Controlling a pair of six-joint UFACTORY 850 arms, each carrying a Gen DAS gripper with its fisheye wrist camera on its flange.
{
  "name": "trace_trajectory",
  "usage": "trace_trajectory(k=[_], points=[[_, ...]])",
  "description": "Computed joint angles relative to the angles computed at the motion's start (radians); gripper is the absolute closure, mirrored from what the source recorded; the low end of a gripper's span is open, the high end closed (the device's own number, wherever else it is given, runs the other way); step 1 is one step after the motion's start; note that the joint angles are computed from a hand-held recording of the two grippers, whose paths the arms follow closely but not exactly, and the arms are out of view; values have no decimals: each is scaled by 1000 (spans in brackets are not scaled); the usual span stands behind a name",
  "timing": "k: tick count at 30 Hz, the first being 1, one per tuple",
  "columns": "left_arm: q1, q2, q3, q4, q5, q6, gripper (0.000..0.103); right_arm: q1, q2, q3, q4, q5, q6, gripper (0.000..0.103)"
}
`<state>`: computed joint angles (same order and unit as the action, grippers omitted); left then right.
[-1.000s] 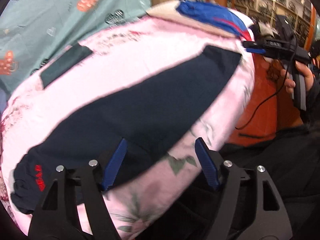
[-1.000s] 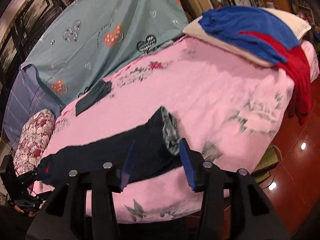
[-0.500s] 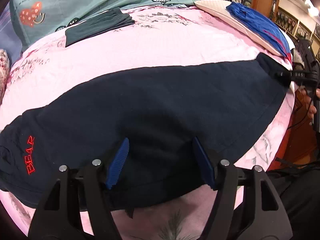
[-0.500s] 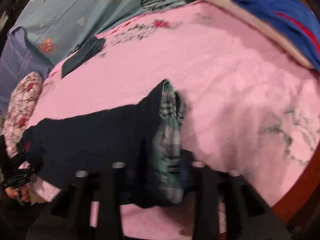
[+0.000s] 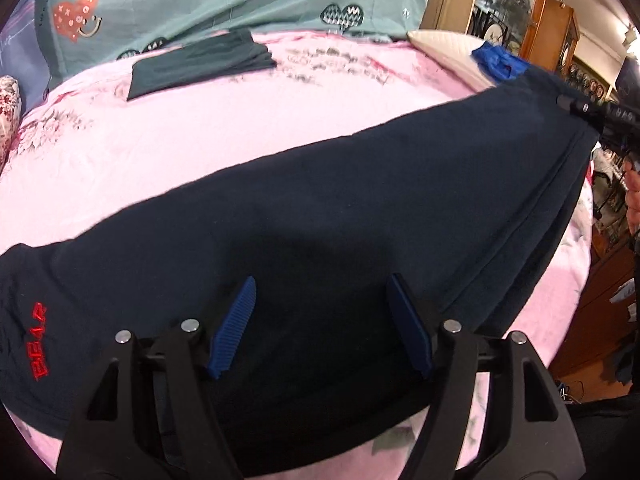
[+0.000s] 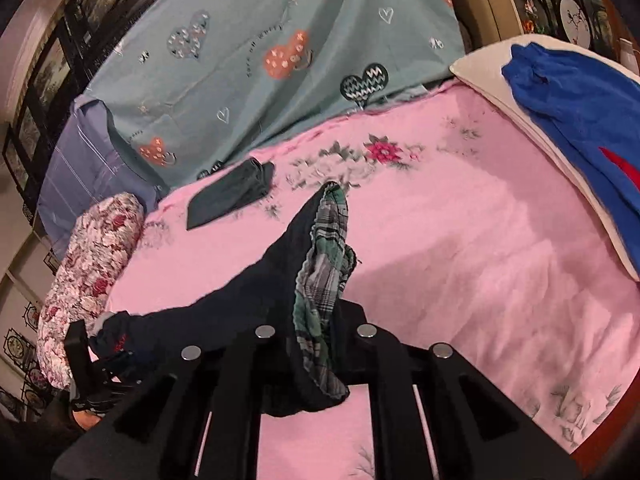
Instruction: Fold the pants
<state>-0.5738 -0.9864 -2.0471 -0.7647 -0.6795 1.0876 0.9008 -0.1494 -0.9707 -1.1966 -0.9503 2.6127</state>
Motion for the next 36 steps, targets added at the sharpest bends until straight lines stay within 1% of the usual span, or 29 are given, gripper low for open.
trace_trajectory(k=[2, 4, 5, 6, 7, 8, 10, 11, 12, 14, 15, 16, 17, 18, 19, 20, 21, 22, 23, 25, 26, 28, 29, 31, 32, 33, 34, 35, 36], points=[[-1, -10, -10, 15, -3, -8, 33, -41, -29, 52, 77, 113, -1, 93], [-1, -5, -6, 30, -1, -7, 33, -70, -71, 84, 130, 208, -1, 88], [0, 1, 1, 48, 3, -13, 33, -68, -84, 91, 119, 220, 23, 88], [3, 7, 4, 66, 2, -26, 33, -55, -89, 86, 110, 190, 38, 74], [10, 19, 15, 76, 6, -34, 33, -44, -95, 69, 142, 141, 21, 60], [21, 33, 31, 68, 15, -24, 33, -29, -103, 42, 196, 71, -9, 58], [57, 84, 89, 23, 70, 22, 31, 11, -112, 2, 228, -84, -5, 58], [77, 101, 103, 6, 97, 30, 25, 30, -115, -22, 229, -150, 3, 58], [100, 112, 106, 21, 137, -3, 22, 44, -116, -38, 195, -174, 17, 58], [129, 82, 42, 155, 185, -183, 20, 48, -133, -91, 114, -126, -33, 60], [151, 40, -17, 232, 189, -287, 20, 44, -155, -126, 85, -92, -72, 66], [170, -7, -88, 305, 163, -392, 21, 32, -181, -160, 48, -35, -105, 69], [181, -60, -174, 385, 116, -497, 27, 16, -213, -197, 35, 20, -136, 70], [194, -113, -252, 439, 59, -574, 35, 2, -247, -232, 39, 57, -163, 72], [202, -140, -288, 452, 25, -609, 43, -7, -273, -258, 58, 77, -184, 72], [207, -141, -282, 444, 21, -603, 43, -23, -304, -284, 104, 105, -216, 72], [205, -116, -235, 457, 51, -568, 42, -39, -325, -297, 154, 131, -244, 72], [199, -73, -150, 471, 123, -545, 42, -48, -340, -300, 207, 150, -270, 75], [196, -49, -100, 474, 167, -526, 42, -54, -350, -285, 225, 175, -259, 78], [202, -24, -35, 399, 230, -437, 42, -43, -349, -269, 185, 162, -232, 80], [204, -20, -26, 378, 239, -417, 42, -41, -335, -250, 161, 173, -196, 80], [201, -14, -26, 403, 240, -464, 43, -36, -311, -222, 124, 187, -128, 78], [202, 9, 1, 388, 255, -453, 45, -24, -304, -221, 105, 158, -93, 78], [193, 93, 111, 288, 312, -322, 41, 3, -296, -240, 58, 93, -98, 77], [189, 116, 146, 277, 339, -284, 34, 17, -292, -246, 37, 78, -108, 77], [182, 128, 172, 309, 367, -288, 30, 23, -294, -257, 36, 80, -131, 77], [180, 118, 165, 374, 361, -334, 30, 21, -305, -274, 71, 89, -176, 77], [186, 80, 132, 429, 337, -386, 29, 13, -322, -292, 137, 98, -231, 77], [193, 47, 86, 443, 287, -421, 29, -2, -338, -298, 216, 124, -278, 77]])
